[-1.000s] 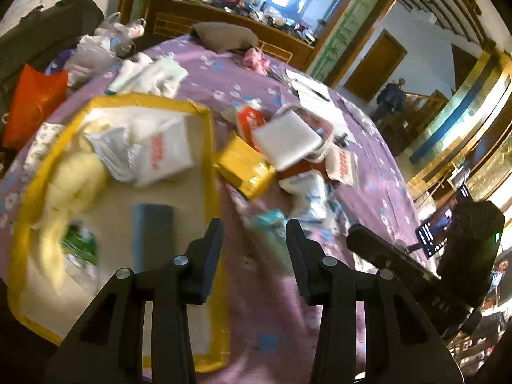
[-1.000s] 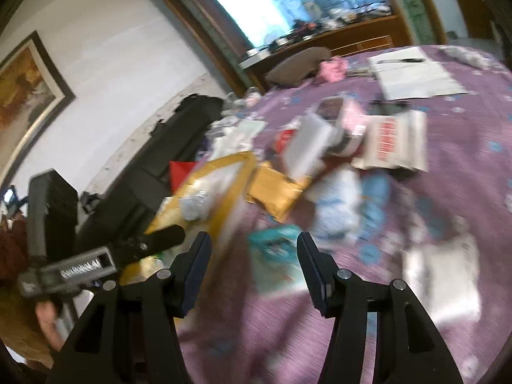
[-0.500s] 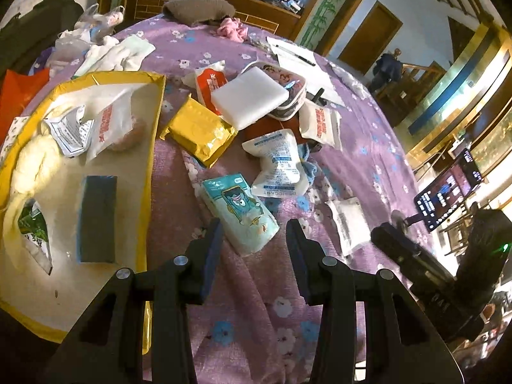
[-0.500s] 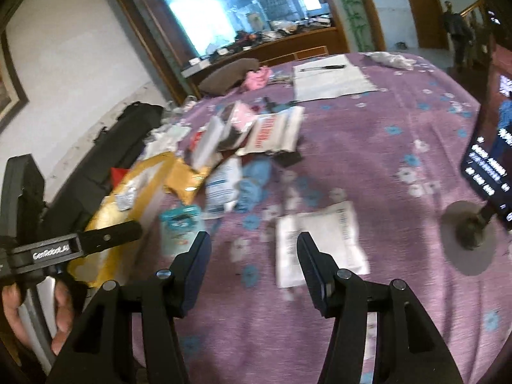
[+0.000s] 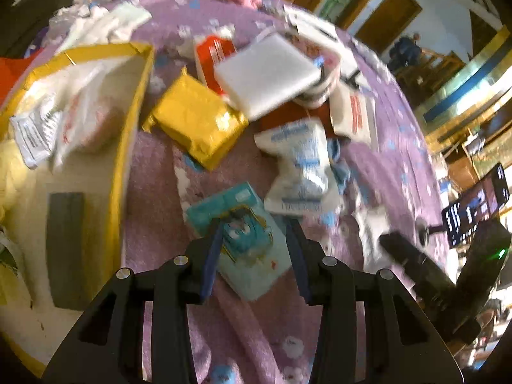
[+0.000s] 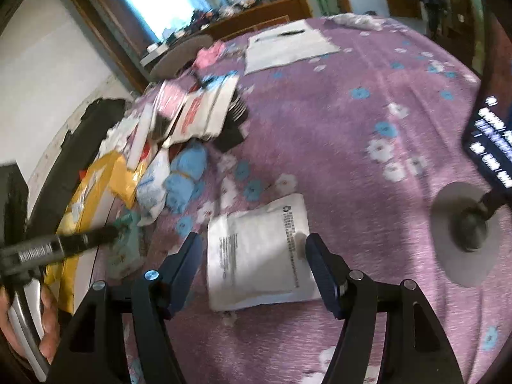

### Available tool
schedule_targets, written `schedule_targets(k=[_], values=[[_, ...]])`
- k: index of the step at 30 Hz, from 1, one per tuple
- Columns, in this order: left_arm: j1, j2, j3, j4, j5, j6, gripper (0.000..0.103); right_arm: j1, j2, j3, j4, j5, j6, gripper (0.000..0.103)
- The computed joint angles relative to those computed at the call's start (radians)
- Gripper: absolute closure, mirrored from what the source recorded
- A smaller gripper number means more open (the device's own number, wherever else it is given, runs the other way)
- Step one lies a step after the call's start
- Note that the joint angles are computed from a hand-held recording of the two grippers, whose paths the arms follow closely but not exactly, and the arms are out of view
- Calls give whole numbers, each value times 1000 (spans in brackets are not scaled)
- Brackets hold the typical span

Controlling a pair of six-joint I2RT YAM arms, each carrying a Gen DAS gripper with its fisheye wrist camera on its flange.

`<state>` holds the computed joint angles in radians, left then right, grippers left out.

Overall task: Organize soft objects
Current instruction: 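Grasp the teal wipes pack with the left tool while the right tool reaches the white packet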

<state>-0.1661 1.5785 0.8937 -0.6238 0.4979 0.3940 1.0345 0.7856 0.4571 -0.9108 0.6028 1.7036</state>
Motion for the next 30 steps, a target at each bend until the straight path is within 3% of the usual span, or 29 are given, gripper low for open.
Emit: schedule_targets(k=[3,7,10,15,17,20,24,26,28,30], values=[[25,-11,-5,1,14,26,63,7,89,35,15,-5,-27,30],[-8,-39,-22,9,-40,28,63,-28,147,63,28,-37,-95,23],[56,-88,-21,-15,37,35,63,-34,218,97,18,-54,-127,23],[6,11,27,15,-62,-2,63,-19,281,126,-7,-46,-94,23],[-26,1,1,77,-107,-11,63,-8,287,130,-15,-43,-84,23],[-53,9,15,107,-112,-7,63,-4,286,130,-20,-41,-81,23],[-93,46,10,160,-196,25,63,-16,314,148,-30,-46,-95,23],[-95,23,-4,121,-177,63,60,-20,324,154,-35,-48,-101,23],[-94,-26,-44,106,-169,105,49,-21,330,156,-34,-47,-100,23],[-65,-38,-48,61,-162,144,48,-19,329,156,-35,-46,-97,23]])
